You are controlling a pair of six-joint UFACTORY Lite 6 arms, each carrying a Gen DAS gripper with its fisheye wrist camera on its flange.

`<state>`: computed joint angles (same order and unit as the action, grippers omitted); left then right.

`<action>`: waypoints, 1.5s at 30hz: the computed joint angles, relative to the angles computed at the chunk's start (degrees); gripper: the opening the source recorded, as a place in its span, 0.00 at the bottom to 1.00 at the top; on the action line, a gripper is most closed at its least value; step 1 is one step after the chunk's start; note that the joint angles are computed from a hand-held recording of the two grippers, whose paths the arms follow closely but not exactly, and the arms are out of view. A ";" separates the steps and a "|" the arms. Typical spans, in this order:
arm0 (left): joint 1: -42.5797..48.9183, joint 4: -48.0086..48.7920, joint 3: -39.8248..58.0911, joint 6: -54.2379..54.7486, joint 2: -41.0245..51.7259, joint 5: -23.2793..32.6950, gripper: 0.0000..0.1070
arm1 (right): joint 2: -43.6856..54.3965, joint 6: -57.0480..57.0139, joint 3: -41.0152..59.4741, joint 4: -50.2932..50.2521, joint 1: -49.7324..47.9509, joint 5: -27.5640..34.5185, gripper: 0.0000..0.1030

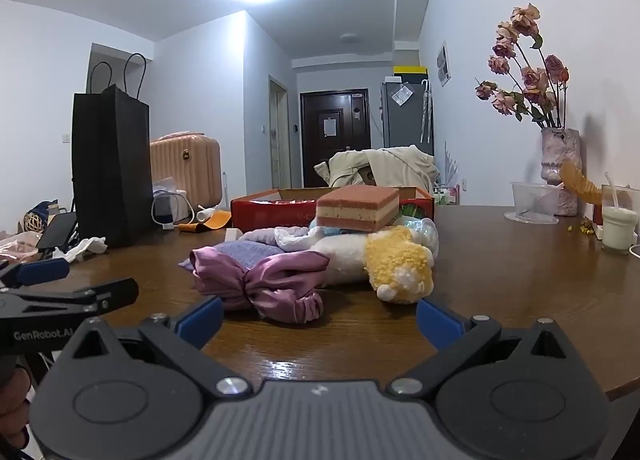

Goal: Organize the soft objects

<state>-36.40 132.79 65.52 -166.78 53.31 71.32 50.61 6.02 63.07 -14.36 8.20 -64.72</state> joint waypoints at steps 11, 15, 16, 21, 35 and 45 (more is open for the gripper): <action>0.26 0.91 0.41 -0.23 0.51 -0.78 0.96 | 0.80 0.79 0.78 1.75 0.47 1.46 1.00; 0.92 1.90 0.27 -0.61 0.69 -0.44 0.96 | 0.66 0.88 0.61 1.37 0.16 1.21 1.00; 1.16 2.16 0.52 -0.59 0.98 -0.42 0.96 | 0.72 0.99 0.75 1.32 0.09 1.33 1.00; 0.09 1.64 0.43 0.11 0.74 0.25 0.96 | 0.91 0.88 0.97 1.46 0.05 1.40 1.00; -0.23 1.39 0.08 0.10 0.42 0.24 0.96 | 1.76 0.48 2.26 1.85 -0.10 1.73 1.00; -0.28 1.22 -0.01 0.09 0.25 0.14 0.96 | 1.76 0.58 2.00 1.06 -0.18 1.34 1.00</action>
<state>-36.68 134.01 65.51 -166.69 53.56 71.45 52.37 6.59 65.07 -13.29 8.02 -63.38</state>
